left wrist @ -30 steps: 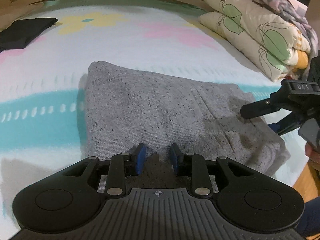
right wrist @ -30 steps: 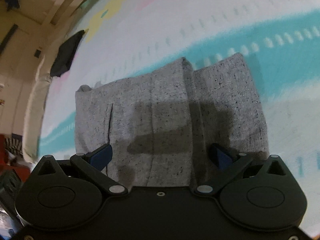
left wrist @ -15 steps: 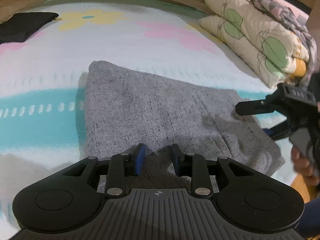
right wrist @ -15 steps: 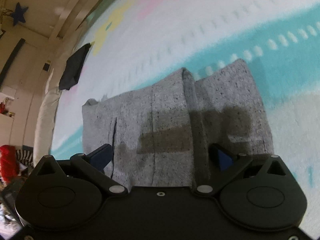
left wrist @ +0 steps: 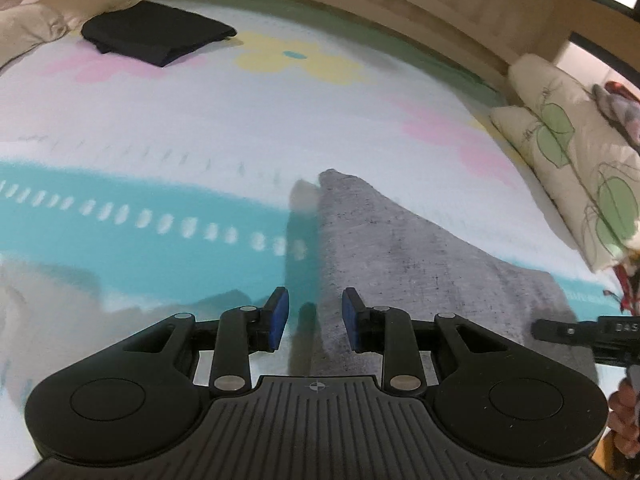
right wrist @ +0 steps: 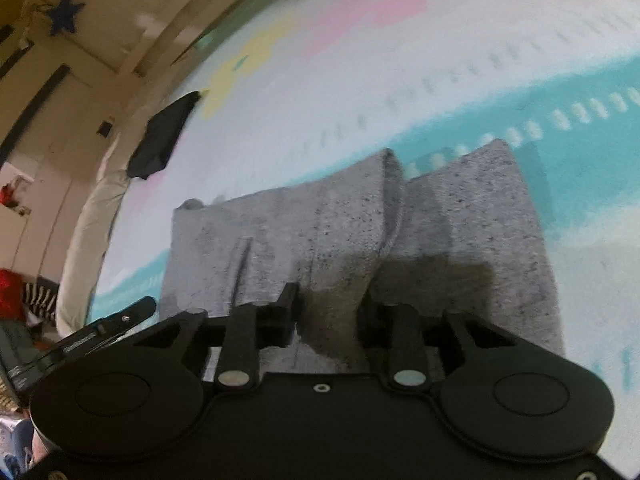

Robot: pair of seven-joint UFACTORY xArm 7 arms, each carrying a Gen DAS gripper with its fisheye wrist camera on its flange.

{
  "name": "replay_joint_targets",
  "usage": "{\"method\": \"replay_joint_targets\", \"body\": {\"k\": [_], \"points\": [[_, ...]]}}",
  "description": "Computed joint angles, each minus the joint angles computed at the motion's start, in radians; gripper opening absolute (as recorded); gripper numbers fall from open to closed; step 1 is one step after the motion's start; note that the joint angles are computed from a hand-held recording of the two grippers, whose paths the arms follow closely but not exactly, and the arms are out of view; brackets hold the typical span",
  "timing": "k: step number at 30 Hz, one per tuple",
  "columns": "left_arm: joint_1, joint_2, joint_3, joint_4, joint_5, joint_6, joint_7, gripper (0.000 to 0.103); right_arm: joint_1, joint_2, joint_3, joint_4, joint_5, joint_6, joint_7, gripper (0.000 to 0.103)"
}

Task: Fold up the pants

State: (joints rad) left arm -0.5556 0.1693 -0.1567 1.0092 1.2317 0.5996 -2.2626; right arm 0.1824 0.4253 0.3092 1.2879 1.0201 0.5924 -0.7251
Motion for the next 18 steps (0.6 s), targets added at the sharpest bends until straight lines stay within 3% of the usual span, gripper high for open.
{"method": "replay_joint_targets", "body": {"k": [4,8,11,14,16,18], "points": [[-0.006,-0.030,-0.010,-0.007,0.015,0.027,-0.011,0.028,0.004,-0.083,0.019,-0.042,0.034,-0.028,-0.071,0.028],[-0.012,-0.003,-0.022,0.045,0.027,0.038,0.048,0.029,-0.001,-0.192,-0.008,-0.088,0.116,0.006,-0.148,0.025],[-0.015,0.053,-0.015,0.097,0.008,-0.018,0.114,0.029,0.057,-0.190,-0.069,-0.100,-0.028,-0.071,-0.028,0.025],[-0.024,0.126,-0.006,0.155,-0.082,-0.060,0.266,0.029,0.125,-0.114,-0.140,-0.083,-0.279,-0.124,0.209,0.025],[-0.026,0.180,-0.020,0.198,-0.153,-0.040,0.390,0.033,0.090,-0.065,-0.104,-0.070,-0.316,-0.129,0.249,0.029],[-0.089,0.197,0.026,0.214,-0.115,0.005,0.397,0.036,0.076,-0.062,-0.087,-0.075,-0.322,-0.148,0.252,0.032]]}}
